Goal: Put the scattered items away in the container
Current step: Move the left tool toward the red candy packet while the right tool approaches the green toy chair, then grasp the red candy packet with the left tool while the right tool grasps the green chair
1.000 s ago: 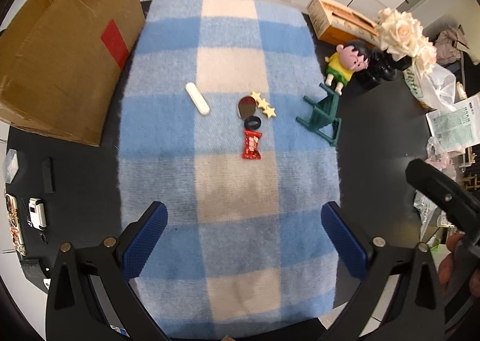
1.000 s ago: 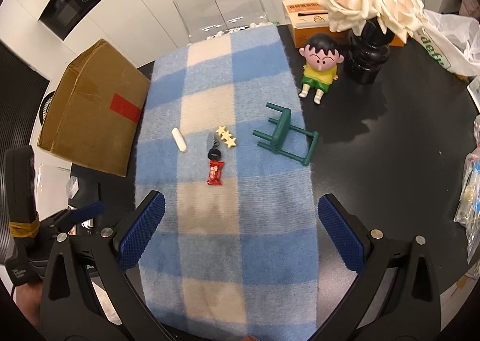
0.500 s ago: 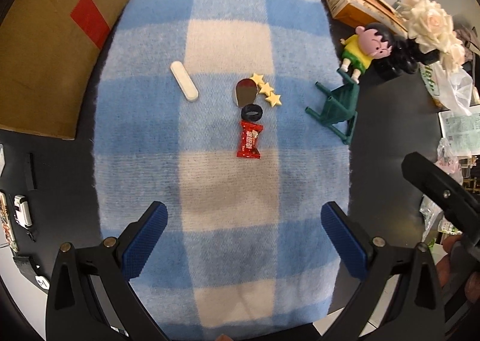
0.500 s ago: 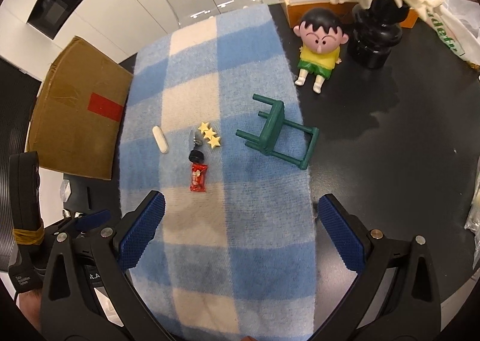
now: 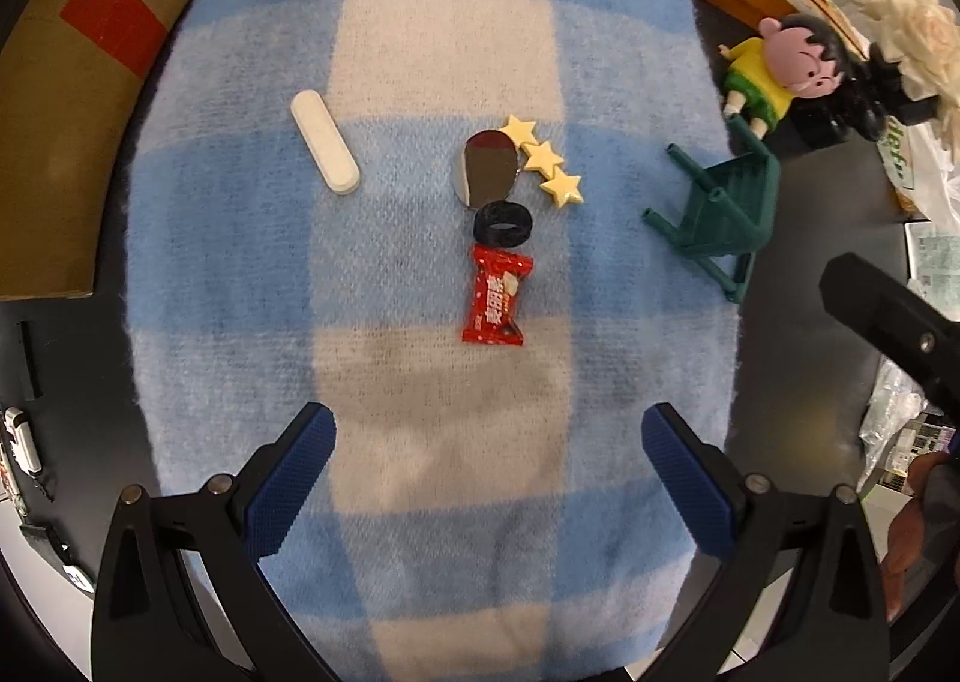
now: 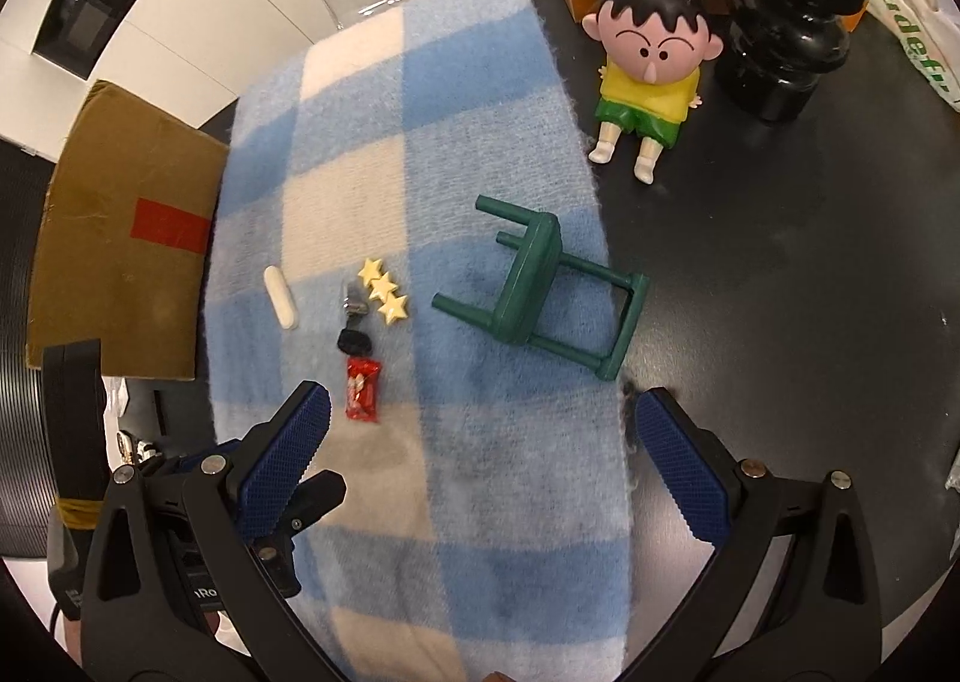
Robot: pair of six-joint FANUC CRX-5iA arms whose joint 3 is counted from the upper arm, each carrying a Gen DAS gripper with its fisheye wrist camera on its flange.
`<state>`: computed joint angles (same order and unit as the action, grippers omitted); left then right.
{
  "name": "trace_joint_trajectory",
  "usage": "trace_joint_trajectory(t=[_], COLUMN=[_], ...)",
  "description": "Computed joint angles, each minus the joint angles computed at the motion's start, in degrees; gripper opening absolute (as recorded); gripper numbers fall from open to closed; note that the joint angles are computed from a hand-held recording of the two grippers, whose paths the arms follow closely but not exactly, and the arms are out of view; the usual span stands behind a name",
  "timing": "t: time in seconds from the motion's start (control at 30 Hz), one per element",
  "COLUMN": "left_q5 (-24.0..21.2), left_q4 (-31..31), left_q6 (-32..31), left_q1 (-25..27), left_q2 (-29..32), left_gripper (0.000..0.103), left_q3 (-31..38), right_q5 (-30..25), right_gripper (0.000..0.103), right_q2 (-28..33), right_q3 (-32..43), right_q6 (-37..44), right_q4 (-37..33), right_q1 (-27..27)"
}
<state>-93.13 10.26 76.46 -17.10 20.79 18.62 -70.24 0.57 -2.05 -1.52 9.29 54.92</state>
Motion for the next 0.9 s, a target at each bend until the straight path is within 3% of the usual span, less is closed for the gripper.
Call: trace_joint_trajectory(t=[0.27, 0.37, 0.6, 0.7, 0.77, 0.9], left_q5=[0.42, 0.57, 0.00, -0.80, -1.50, -1.41], left_q4=[-0.44, -0.26, 0.36, 0.68, 0.79, 1.46], left_q6=[0.21, 0.41, 0.77, 0.69, 0.75, 0.82], left_q1=[-1.05, -1.26, -1.59, -1.73, -1.81, -1.64], left_q2=[3.30, 4.41, 6.60, 7.55, 8.17, 8.40], left_gripper=[0.102, 0.089, 0.074, 0.062, 0.049, 0.040], left_q3=[2.19, 3.03, 4.65, 5.20, 5.47, 4.74], right_q5=[3.02, 4.24, 5.75, 5.59, 6.19, 6.13], right_gripper=[0.103, 0.102, 0.077, 0.064, 0.055, 0.036], right_q2=[0.52, 0.30, 0.65, 1.37, 1.62, 2.25], right_q3=[-1.97, -2.75, -3.09, -2.56, -2.50, -2.10], right_q6=[2.27, 2.24, 2.96, 3.98, 4.57, 4.89], right_q4=[-0.76, -0.69, -1.92, -2.87, -3.63, -3.92], right_q1=[-3.01, -3.96, -6.26, -6.86, -7.28, -7.58])
